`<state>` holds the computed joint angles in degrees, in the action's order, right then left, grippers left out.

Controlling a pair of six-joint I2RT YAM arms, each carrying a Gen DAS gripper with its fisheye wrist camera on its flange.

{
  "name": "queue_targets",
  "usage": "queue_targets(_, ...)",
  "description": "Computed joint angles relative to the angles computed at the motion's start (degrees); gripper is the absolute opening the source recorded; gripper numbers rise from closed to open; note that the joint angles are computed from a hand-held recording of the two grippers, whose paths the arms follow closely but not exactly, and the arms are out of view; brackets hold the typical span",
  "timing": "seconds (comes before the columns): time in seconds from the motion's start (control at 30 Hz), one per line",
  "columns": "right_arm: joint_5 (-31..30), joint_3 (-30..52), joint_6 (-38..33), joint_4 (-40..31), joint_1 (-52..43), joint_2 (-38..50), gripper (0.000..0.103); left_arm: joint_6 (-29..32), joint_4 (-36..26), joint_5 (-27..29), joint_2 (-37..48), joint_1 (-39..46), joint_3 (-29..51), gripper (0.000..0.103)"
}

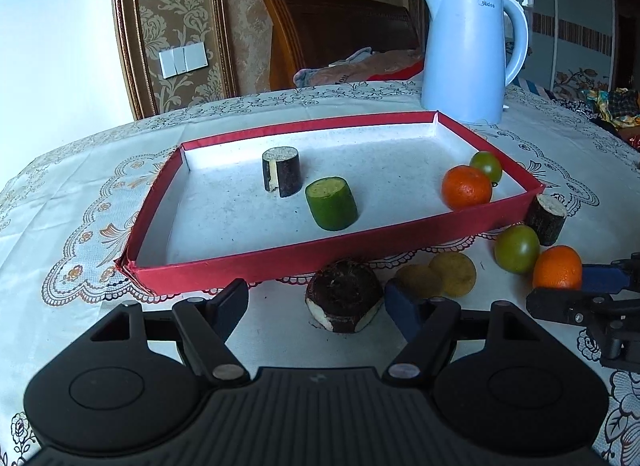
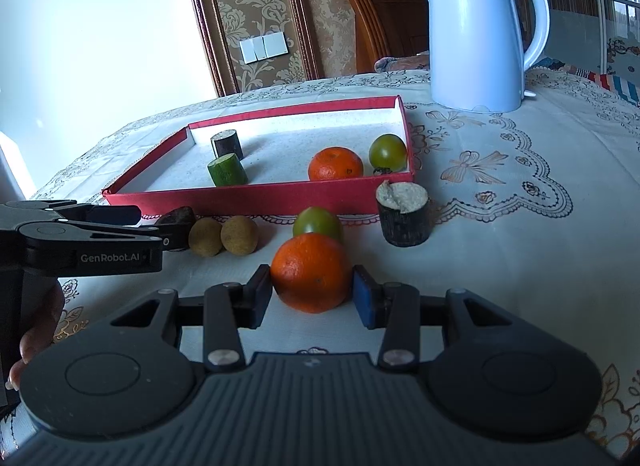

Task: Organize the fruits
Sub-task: 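Grasp the round eggplant slice with the left gripper while the right holds the orange, then carry the eggplant slice and orange into the tray with both grippers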

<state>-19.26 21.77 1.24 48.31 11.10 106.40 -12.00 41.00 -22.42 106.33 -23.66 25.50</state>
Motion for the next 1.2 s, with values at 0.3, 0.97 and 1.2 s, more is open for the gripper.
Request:
queue_targets(0.3, 0.4, 0.0, -0.2, -0.1, 0.4, -0.2, 0.042, 1.7, 1.0, 5.3, 1.1, 1.6, 0.2, 0.052)
queue_targets(0.97, 0.0, -0.9, 0.0, 1.2, 0.2, -0.4, 0.041, 2.7, 9.2, 4.6, 0.0, 0.7, -4.7, 0.042)
queue_targets(1.2, 1.4, -2.8, 1.4, 5.3, 0.6, -0.4, 0.041, 1.8, 10.8, 3.7, -0.4, 0.6, -5.9, 0.042)
